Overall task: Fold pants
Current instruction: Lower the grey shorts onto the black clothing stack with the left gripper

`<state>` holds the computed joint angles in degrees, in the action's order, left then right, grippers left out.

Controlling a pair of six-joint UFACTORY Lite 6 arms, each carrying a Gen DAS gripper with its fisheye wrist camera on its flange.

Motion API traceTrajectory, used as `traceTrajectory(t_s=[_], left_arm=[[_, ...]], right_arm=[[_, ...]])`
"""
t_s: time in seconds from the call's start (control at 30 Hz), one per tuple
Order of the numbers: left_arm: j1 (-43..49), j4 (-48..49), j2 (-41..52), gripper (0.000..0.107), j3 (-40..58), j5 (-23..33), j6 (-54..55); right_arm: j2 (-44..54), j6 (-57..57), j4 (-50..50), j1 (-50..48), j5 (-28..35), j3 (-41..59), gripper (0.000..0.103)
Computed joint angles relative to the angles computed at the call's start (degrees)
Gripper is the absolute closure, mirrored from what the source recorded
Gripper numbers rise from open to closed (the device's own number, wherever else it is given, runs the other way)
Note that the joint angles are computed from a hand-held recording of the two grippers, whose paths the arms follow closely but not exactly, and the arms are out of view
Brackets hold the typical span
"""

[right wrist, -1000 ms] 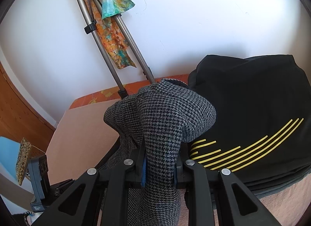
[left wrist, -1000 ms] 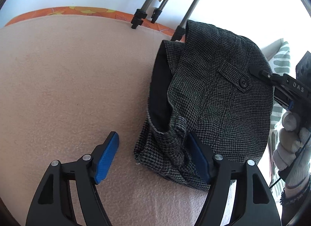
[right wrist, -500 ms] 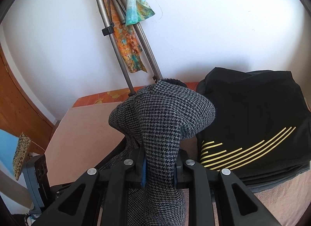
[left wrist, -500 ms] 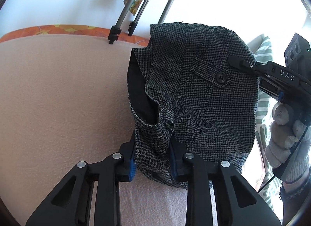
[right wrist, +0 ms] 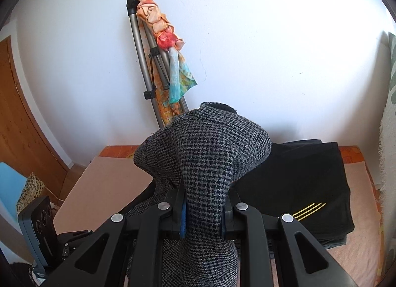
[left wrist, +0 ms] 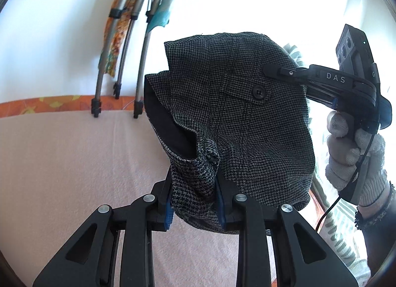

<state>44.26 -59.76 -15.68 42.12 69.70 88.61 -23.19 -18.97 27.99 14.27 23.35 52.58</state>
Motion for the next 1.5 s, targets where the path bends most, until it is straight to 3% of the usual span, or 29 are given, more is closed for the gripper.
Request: traceTrajectory(t_s=[0.2,0.5,0.83,0.97,1.07,1.13,1.3,1.43,1.5], left_arm=[[-10.8,-3.5,-6.6,0.082,0.7,-3.1,-7.2],[-33.1,-11.4,-3.6,0.082,0.1,-22.1,-9.5],[-48.0,-26.8,7.6,0.082,1.6,-38.6,2.8],[-48.5,-32.9,10.8,0.082,0.3,-39.7,8.3],[-48.4,-33.6,12.8,0.081,-0.3,-40.1,10.3],[-47.8,-31.9,13.2,0.079,-0.4,-39.4,9.5],[-46.4,-26.0,11.4,0.072,-0.9,-39.8,6.0],[-43.4,-24.3,6.1,0.067,-3.2,-38.3,5.1],[-41.8,-24.3,2.6,0.067,-3.9,-37.2,4.8]], right_arm=[[1.9,-15.8,10.2,-13.5,8.6,6.9,0.085],[13.4,-31.9,18.6,-26.3,15.7,18.1,0.085],[37.2,-40.2,22.0,-30.4,17.4,35.5,0.085],[49.7,-40.9,22.2,-31.2,18.1,44.3,0.083],[56.4,-33.7,11.9,-29.2,13.7,48.4,0.064],[56.7,-32.0,7.1,-28.6,10.5,46.8,0.059],[46.5,-38.0,11.5,-29.8,1.6,35.3,0.041],[42.8,-42.3,19.3,-32.3,2.6,34.1,0.045],[43.6,-41.1,19.0,-31.6,4.7,35.5,0.065]])
